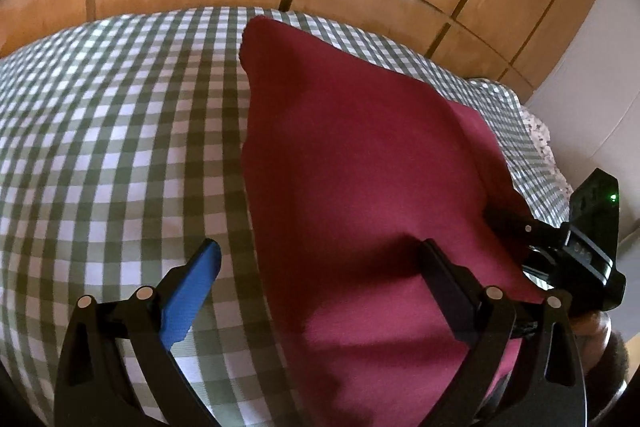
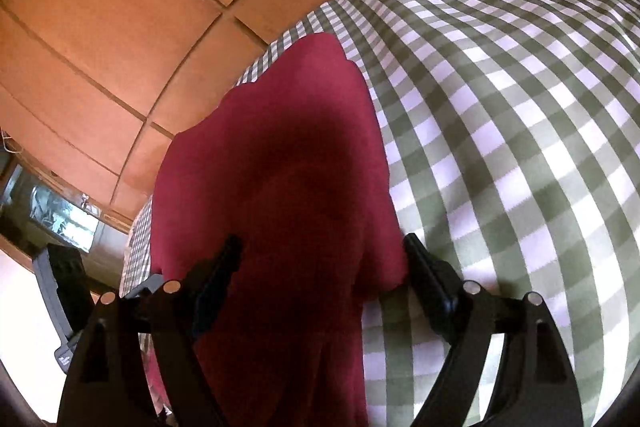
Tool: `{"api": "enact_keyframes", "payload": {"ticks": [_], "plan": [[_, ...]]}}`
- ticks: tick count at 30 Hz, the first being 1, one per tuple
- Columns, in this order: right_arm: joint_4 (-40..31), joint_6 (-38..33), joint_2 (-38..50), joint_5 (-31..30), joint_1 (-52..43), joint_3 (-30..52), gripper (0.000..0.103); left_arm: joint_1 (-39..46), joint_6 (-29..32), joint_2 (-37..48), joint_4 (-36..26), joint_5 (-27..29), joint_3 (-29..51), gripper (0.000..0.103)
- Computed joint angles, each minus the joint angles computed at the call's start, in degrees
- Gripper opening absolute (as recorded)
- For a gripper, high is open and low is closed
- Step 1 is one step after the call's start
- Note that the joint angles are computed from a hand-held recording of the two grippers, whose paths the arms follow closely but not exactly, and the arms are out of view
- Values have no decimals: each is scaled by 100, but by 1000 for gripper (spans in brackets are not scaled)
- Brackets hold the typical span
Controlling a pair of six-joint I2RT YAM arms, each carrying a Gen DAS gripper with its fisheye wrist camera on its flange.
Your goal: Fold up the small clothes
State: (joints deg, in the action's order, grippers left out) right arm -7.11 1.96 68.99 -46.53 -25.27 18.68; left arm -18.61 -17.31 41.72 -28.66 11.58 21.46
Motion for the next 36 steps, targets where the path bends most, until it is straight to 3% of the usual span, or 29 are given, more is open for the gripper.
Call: {"api": "enact_keyframes", "payload": {"ticks": [8,14,21,24,28,31,36], "plan": [[398,170,353,18,147,84,81,182,150,534,372,466,-35,99],[588,196,405,-29,155,21,81,396,109,1212,881,1193,-84,99],[454,-134,609,-373,46,94,66,375,75,1658,1400,1650,-196,98],[481,-43,434,-245,268,80,56,17,22,1571,1466,1240,-186,87],[466,147,-177,191,672,-42,49,73,49,1443,1369,1223,-137,69],[493,364,-692,413,1004,-139,47,27,23,1319,1187,1097,-30,61],[519,731,-1409,761,1739,-216,46,-213,104,866,837,508,54,56]]}}
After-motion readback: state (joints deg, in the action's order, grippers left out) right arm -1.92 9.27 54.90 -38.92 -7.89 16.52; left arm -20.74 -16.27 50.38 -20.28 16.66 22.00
